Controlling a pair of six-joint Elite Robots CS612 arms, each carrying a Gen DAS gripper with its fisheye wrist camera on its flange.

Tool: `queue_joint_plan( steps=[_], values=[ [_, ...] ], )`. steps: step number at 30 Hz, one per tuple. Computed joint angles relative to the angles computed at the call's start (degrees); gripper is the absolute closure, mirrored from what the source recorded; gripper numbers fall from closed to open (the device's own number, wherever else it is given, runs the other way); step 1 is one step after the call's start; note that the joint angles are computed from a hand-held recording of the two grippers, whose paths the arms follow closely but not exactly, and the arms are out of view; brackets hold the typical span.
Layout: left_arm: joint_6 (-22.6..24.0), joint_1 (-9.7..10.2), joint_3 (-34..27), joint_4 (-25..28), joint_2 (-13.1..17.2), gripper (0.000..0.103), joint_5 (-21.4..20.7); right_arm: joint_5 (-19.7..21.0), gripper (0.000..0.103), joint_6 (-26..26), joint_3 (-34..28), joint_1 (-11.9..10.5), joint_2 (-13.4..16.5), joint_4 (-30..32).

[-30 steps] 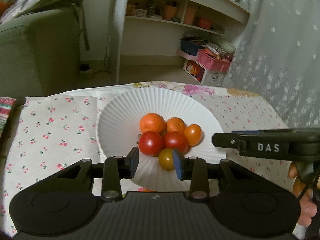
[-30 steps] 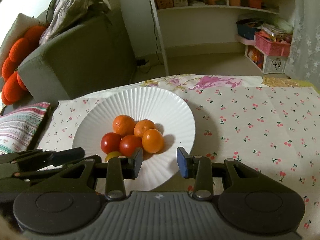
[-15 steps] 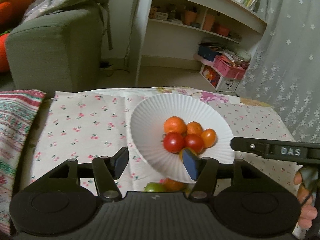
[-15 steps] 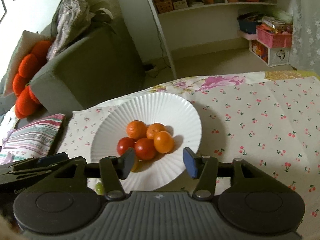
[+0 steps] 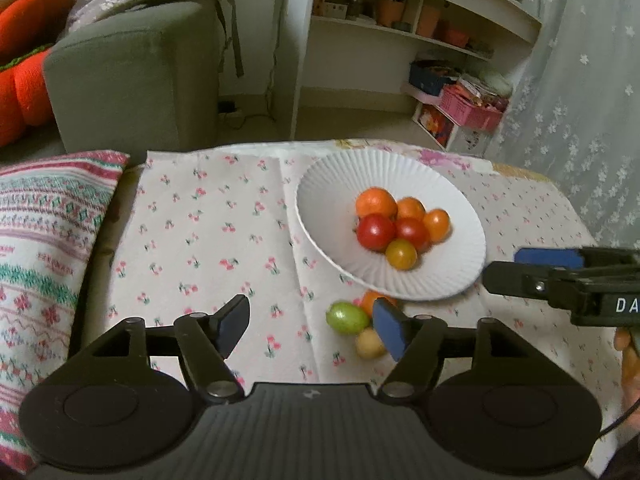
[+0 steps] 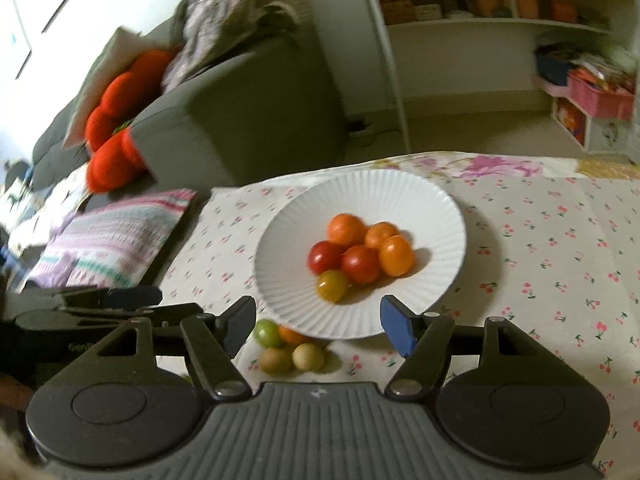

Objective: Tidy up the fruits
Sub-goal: 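Move both tools back toward the remaining fruits and grasp a beige fruit with the left tool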

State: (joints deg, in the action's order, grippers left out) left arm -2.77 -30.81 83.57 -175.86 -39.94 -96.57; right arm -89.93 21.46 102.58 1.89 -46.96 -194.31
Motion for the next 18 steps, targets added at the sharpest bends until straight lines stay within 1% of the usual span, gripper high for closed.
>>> queue_joint_plan(
  steps=[2,4,7,9,11,13,16,18],
  values=[
    [1.1,-0.04,0.6,0.2,-0.3,0.042,-0.9,0.7,0.034,-1.8,0.0,0.1,-0.2,0.7],
    [2.4,-0.24,1.5,0.1,-0.6,0.039,-1.1,1.2,0.028,-3.3,0.2,0.2,-0.6,1.4],
    [3.6,-0.47,2.9,0.2,-1.0,0.037,-1.5,1.7,0.026,-4.9,0.5,0.3,-0.9,1.7],
    [4.4,-0.51,3.9,0.9,-1.4,0.037,-2.9,2.2,0.026,-5.3,0.8,0.4,-1.0,1.8],
    [6.8,-0.79,5.2,1.9,-1.9,0.037,-4.1,2.0,0.025,-5.7,0.8,0.5,-1.1,2.3],
    [9.7,-1.22,6.4,2.2,-2.3,0.038,-4.4,1.7,0.025,-6.0,0.6,0.5,-1.0,2.9],
    [12.1,-1.68,7.9,3.1,-2.8,0.040,-5.6,1.6,0.025,-6.4,0.5,0.6,-1.0,3.6],
    [12.4,-1.70,8.1,5.0,-2.8,0.046,-6.6,1.3,0.026,-7.0,0.5,0.7,-1.0,3.8]
  ],
)
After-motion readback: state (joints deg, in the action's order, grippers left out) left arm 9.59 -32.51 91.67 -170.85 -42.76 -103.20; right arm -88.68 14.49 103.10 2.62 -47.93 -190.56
